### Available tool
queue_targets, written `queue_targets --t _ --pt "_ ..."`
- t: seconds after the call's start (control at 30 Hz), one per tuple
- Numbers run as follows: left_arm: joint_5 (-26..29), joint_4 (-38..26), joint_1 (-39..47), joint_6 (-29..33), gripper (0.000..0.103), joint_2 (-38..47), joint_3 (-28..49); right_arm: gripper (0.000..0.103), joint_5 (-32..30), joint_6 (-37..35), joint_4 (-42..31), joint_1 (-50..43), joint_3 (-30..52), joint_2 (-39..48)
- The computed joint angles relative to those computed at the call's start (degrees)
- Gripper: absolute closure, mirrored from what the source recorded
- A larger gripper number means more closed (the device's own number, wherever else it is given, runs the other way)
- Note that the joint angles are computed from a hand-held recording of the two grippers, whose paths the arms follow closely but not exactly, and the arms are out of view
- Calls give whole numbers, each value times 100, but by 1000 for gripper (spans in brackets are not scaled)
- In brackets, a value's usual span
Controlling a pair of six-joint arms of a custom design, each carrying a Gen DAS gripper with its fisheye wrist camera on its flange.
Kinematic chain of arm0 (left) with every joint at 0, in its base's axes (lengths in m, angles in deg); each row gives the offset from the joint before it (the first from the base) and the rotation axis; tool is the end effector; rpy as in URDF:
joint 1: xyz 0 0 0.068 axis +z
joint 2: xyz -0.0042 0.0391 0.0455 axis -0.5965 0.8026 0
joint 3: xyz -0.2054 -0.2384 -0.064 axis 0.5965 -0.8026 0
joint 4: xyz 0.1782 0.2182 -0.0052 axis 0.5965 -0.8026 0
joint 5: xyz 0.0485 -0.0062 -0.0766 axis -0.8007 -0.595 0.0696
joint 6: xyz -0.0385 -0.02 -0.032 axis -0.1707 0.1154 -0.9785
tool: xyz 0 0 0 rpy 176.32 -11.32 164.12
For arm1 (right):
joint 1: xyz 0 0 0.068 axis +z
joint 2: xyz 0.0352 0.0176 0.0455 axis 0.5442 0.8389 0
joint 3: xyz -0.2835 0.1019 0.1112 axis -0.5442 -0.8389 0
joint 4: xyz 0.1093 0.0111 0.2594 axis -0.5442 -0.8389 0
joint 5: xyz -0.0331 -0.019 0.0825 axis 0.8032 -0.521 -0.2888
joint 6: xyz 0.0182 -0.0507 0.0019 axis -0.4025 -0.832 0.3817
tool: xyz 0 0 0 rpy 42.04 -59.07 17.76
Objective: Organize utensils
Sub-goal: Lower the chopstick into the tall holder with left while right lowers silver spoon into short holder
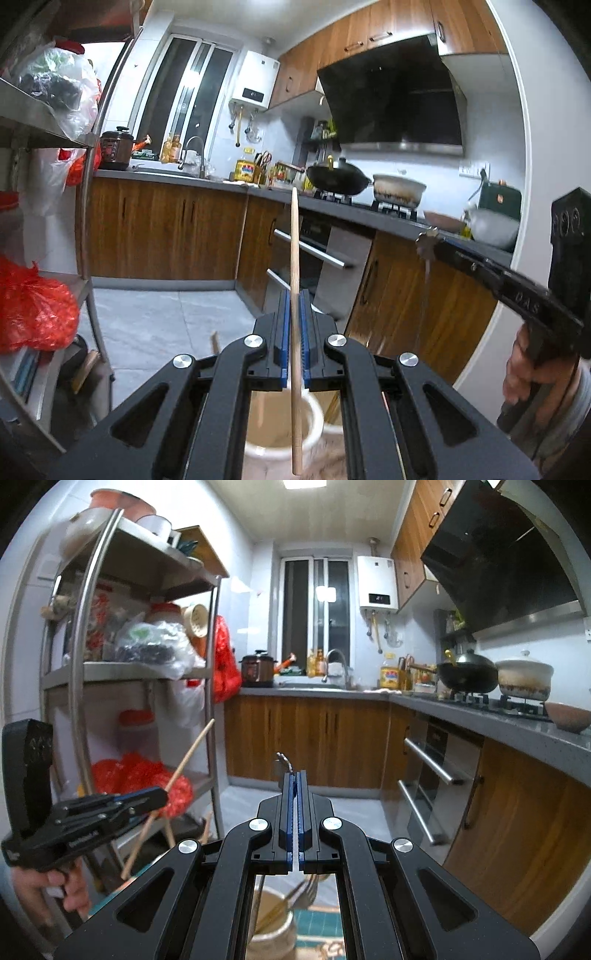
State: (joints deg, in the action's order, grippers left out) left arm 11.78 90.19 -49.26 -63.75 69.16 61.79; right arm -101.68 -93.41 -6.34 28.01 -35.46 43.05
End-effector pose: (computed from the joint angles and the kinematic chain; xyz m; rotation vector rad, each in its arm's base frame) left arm 0.2230 -0.0504 0.3163 0.0284 1.7760 -0.3112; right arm 0.2545 -0.0015 0.3420 -0.4693 1.6883 0.3900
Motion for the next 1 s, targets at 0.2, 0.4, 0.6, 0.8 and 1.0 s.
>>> queue_targets --t 0.2,0.4,0.6,0.8,1.0 --pt "-603 728 -332 220 98 676 27 101 567 165 474 330 -73 344" --pt "-1245 1197 -739 533 98 895 -250 101 745 214 959 453 -358 569" --pt "-1528 1418 -993 823 98 1006 -590 101 798 102 1096 572 -506 889" --pt "-1560 1345 -998 814 98 1054 -807 101 683 -246 1029 680 -661 1080" --pt "-1399 1227 -811 723 98 1076 -883 100 533 -312 782 757 -616 1272"
